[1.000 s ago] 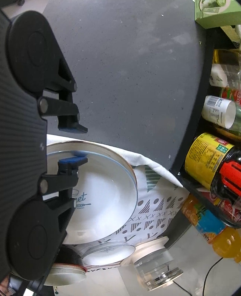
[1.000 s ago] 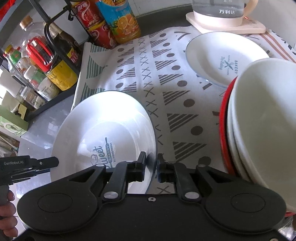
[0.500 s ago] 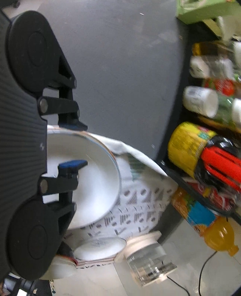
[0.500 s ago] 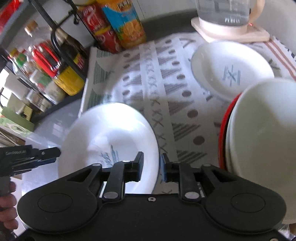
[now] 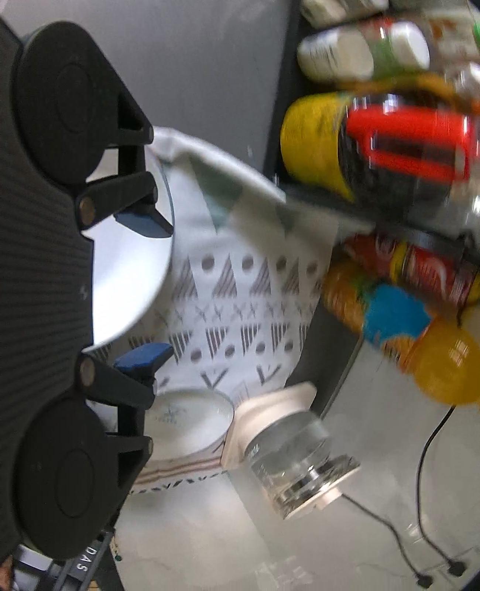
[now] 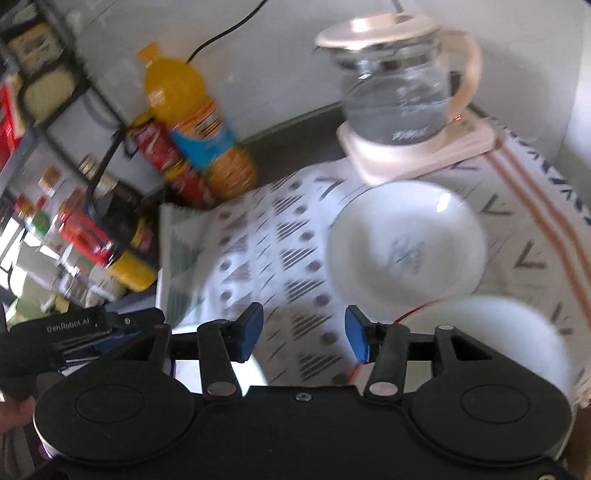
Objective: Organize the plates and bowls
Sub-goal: 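Move both grippers to the white 'BAKERY' plate and grasp its rim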
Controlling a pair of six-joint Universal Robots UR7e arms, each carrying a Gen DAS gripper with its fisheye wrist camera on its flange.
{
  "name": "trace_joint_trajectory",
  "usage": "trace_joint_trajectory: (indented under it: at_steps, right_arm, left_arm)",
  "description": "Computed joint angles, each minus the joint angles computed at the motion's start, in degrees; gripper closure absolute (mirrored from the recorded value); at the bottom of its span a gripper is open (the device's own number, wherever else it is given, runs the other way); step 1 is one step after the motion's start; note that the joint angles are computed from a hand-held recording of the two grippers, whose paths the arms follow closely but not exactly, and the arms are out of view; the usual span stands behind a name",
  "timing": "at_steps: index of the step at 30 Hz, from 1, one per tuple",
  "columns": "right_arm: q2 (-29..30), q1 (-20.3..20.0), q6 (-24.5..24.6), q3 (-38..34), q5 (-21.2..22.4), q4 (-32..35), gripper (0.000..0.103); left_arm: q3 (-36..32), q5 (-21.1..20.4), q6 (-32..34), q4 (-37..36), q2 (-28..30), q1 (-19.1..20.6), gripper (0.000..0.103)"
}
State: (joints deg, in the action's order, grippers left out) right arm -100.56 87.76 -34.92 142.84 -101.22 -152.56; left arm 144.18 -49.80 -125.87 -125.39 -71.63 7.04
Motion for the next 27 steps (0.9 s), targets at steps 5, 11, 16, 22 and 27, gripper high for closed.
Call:
trace_joint_trajectory:
  at_steps: [5,11,16,22,27]
  right_arm:
    - [2.01,-1.36,0.5,-3.08,-1.17,-1.61,0.053]
    - [5.64,-3.09,1.11,-6.82,-3.01,-3.28,0.043]
    - [8.98,-4.94,2.38,-10.78,-4.34,-2.0,0.041]
    - [12.96,-7.45,3.74,-15.68,-5.67,2.16,0.046]
    - [16.33,-8.63,5.05,-18.84,-7.77,4.68,0.056]
  left_arm:
    - [-1.55,2.66,8.7,-10.69,5.49,4.98,0.042]
    - [-4.1,4.15,18.98,-24.75,13.04,11.2,0.042]
    - [-7.05,3.83,26.74,-35.26,19.58,16.29,0.043]
    - [-9.95,2.7,29.87,-42.5,25.18,20.54,0.048]
    - [-10.98,1.06,30.14,-46.36,28.14,23.07,0.069]
